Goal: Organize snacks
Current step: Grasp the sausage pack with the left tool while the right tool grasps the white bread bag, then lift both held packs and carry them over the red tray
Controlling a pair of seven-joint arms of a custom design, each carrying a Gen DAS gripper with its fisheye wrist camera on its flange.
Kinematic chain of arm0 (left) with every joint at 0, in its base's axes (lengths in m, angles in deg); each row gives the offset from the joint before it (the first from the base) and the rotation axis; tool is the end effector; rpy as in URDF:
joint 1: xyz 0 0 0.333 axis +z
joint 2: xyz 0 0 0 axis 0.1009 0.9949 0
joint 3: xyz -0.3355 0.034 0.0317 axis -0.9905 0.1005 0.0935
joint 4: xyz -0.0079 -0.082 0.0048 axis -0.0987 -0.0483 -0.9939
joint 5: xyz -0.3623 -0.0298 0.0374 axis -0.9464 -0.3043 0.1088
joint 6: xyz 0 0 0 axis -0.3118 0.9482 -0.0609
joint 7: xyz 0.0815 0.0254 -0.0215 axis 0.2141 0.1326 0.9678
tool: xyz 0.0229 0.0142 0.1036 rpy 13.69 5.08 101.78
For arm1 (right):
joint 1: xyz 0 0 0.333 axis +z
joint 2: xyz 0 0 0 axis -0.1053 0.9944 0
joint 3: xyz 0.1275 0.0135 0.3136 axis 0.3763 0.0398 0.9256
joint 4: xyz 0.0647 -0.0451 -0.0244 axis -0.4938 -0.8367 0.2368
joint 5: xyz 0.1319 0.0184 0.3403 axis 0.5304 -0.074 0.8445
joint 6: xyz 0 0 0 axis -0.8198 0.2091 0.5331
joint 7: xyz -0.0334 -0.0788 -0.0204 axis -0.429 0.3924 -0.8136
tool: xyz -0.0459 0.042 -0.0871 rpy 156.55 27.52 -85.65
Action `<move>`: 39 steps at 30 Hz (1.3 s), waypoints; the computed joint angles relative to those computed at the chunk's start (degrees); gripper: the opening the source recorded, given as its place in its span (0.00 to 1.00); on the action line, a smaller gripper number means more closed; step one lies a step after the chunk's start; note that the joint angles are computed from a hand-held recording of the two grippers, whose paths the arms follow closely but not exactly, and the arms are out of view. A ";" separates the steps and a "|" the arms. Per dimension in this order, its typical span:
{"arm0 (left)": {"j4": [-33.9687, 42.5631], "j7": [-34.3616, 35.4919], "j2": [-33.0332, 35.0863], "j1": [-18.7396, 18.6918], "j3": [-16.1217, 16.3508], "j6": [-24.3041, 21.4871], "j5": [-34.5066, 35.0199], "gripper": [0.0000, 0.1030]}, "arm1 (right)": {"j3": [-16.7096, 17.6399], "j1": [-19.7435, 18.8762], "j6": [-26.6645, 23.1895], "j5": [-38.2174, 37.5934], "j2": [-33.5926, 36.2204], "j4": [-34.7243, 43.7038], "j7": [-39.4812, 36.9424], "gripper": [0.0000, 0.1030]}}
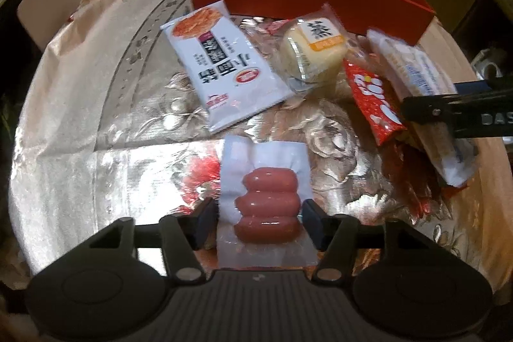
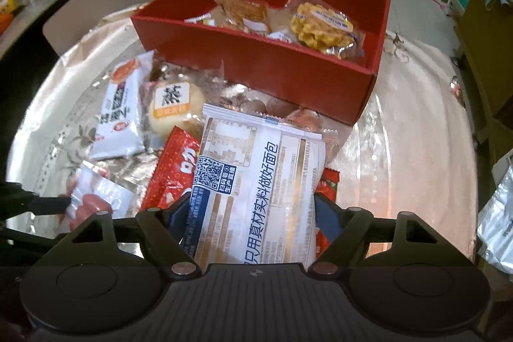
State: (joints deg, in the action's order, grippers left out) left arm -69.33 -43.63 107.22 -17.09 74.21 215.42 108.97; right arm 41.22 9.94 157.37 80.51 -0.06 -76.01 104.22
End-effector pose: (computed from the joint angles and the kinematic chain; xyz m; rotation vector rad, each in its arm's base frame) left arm 0.5704 -0.3695 0.4668 -2.0974 1.9462 -0.4542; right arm 0.6604 0.2162 0.5175 -2.2522 1.3978 -0.2714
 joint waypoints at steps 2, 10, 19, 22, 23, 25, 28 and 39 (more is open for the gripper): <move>0.90 -0.87 0.58 -0.11 0.23 -1.26 -0.29 0.65 | 0.18 -0.19 0.29 0.52 -0.07 0.15 -0.31 0.80; 4.53 -1.48 3.19 -2.89 1.11 -3.71 4.63 0.60 | 0.65 -0.96 0.94 2.67 -0.91 -0.63 -2.15 0.80; 3.83 -4.79 1.05 -3.29 1.56 -1.90 6.81 0.59 | 1.33 -1.70 4.27 5.89 -2.88 -2.72 -4.62 0.80; 4.21 -5.61 0.72 -3.30 1.72 -0.91 7.93 0.59 | 1.43 -1.52 4.85 6.33 -2.90 -2.45 -4.91 0.80; 3.83 -5.92 0.37 -3.22 1.82 -0.48 8.32 0.59 | 1.42 -1.40 5.12 6.32 -2.97 -2.49 -4.96 0.80; 3.81 -6.32 0.04 -3.16 2.06 -0.04 9.32 0.59 | 1.49 -1.24 5.56 6.39 -3.10 -2.55 -5.17 0.80; 4.08 -7.18 -0.32 -3.10 2.38 0.42 10.68 0.59 | 1.54 -1.10 6.30 6.54 -3.28 -2.49 -5.43 0.80; 4.83 -8.00 -0.19 -2.18 2.43 1.10 12.02 0.59 | 1.35 -0.75 4.41 6.81 -1.73 0.36 -4.98 0.70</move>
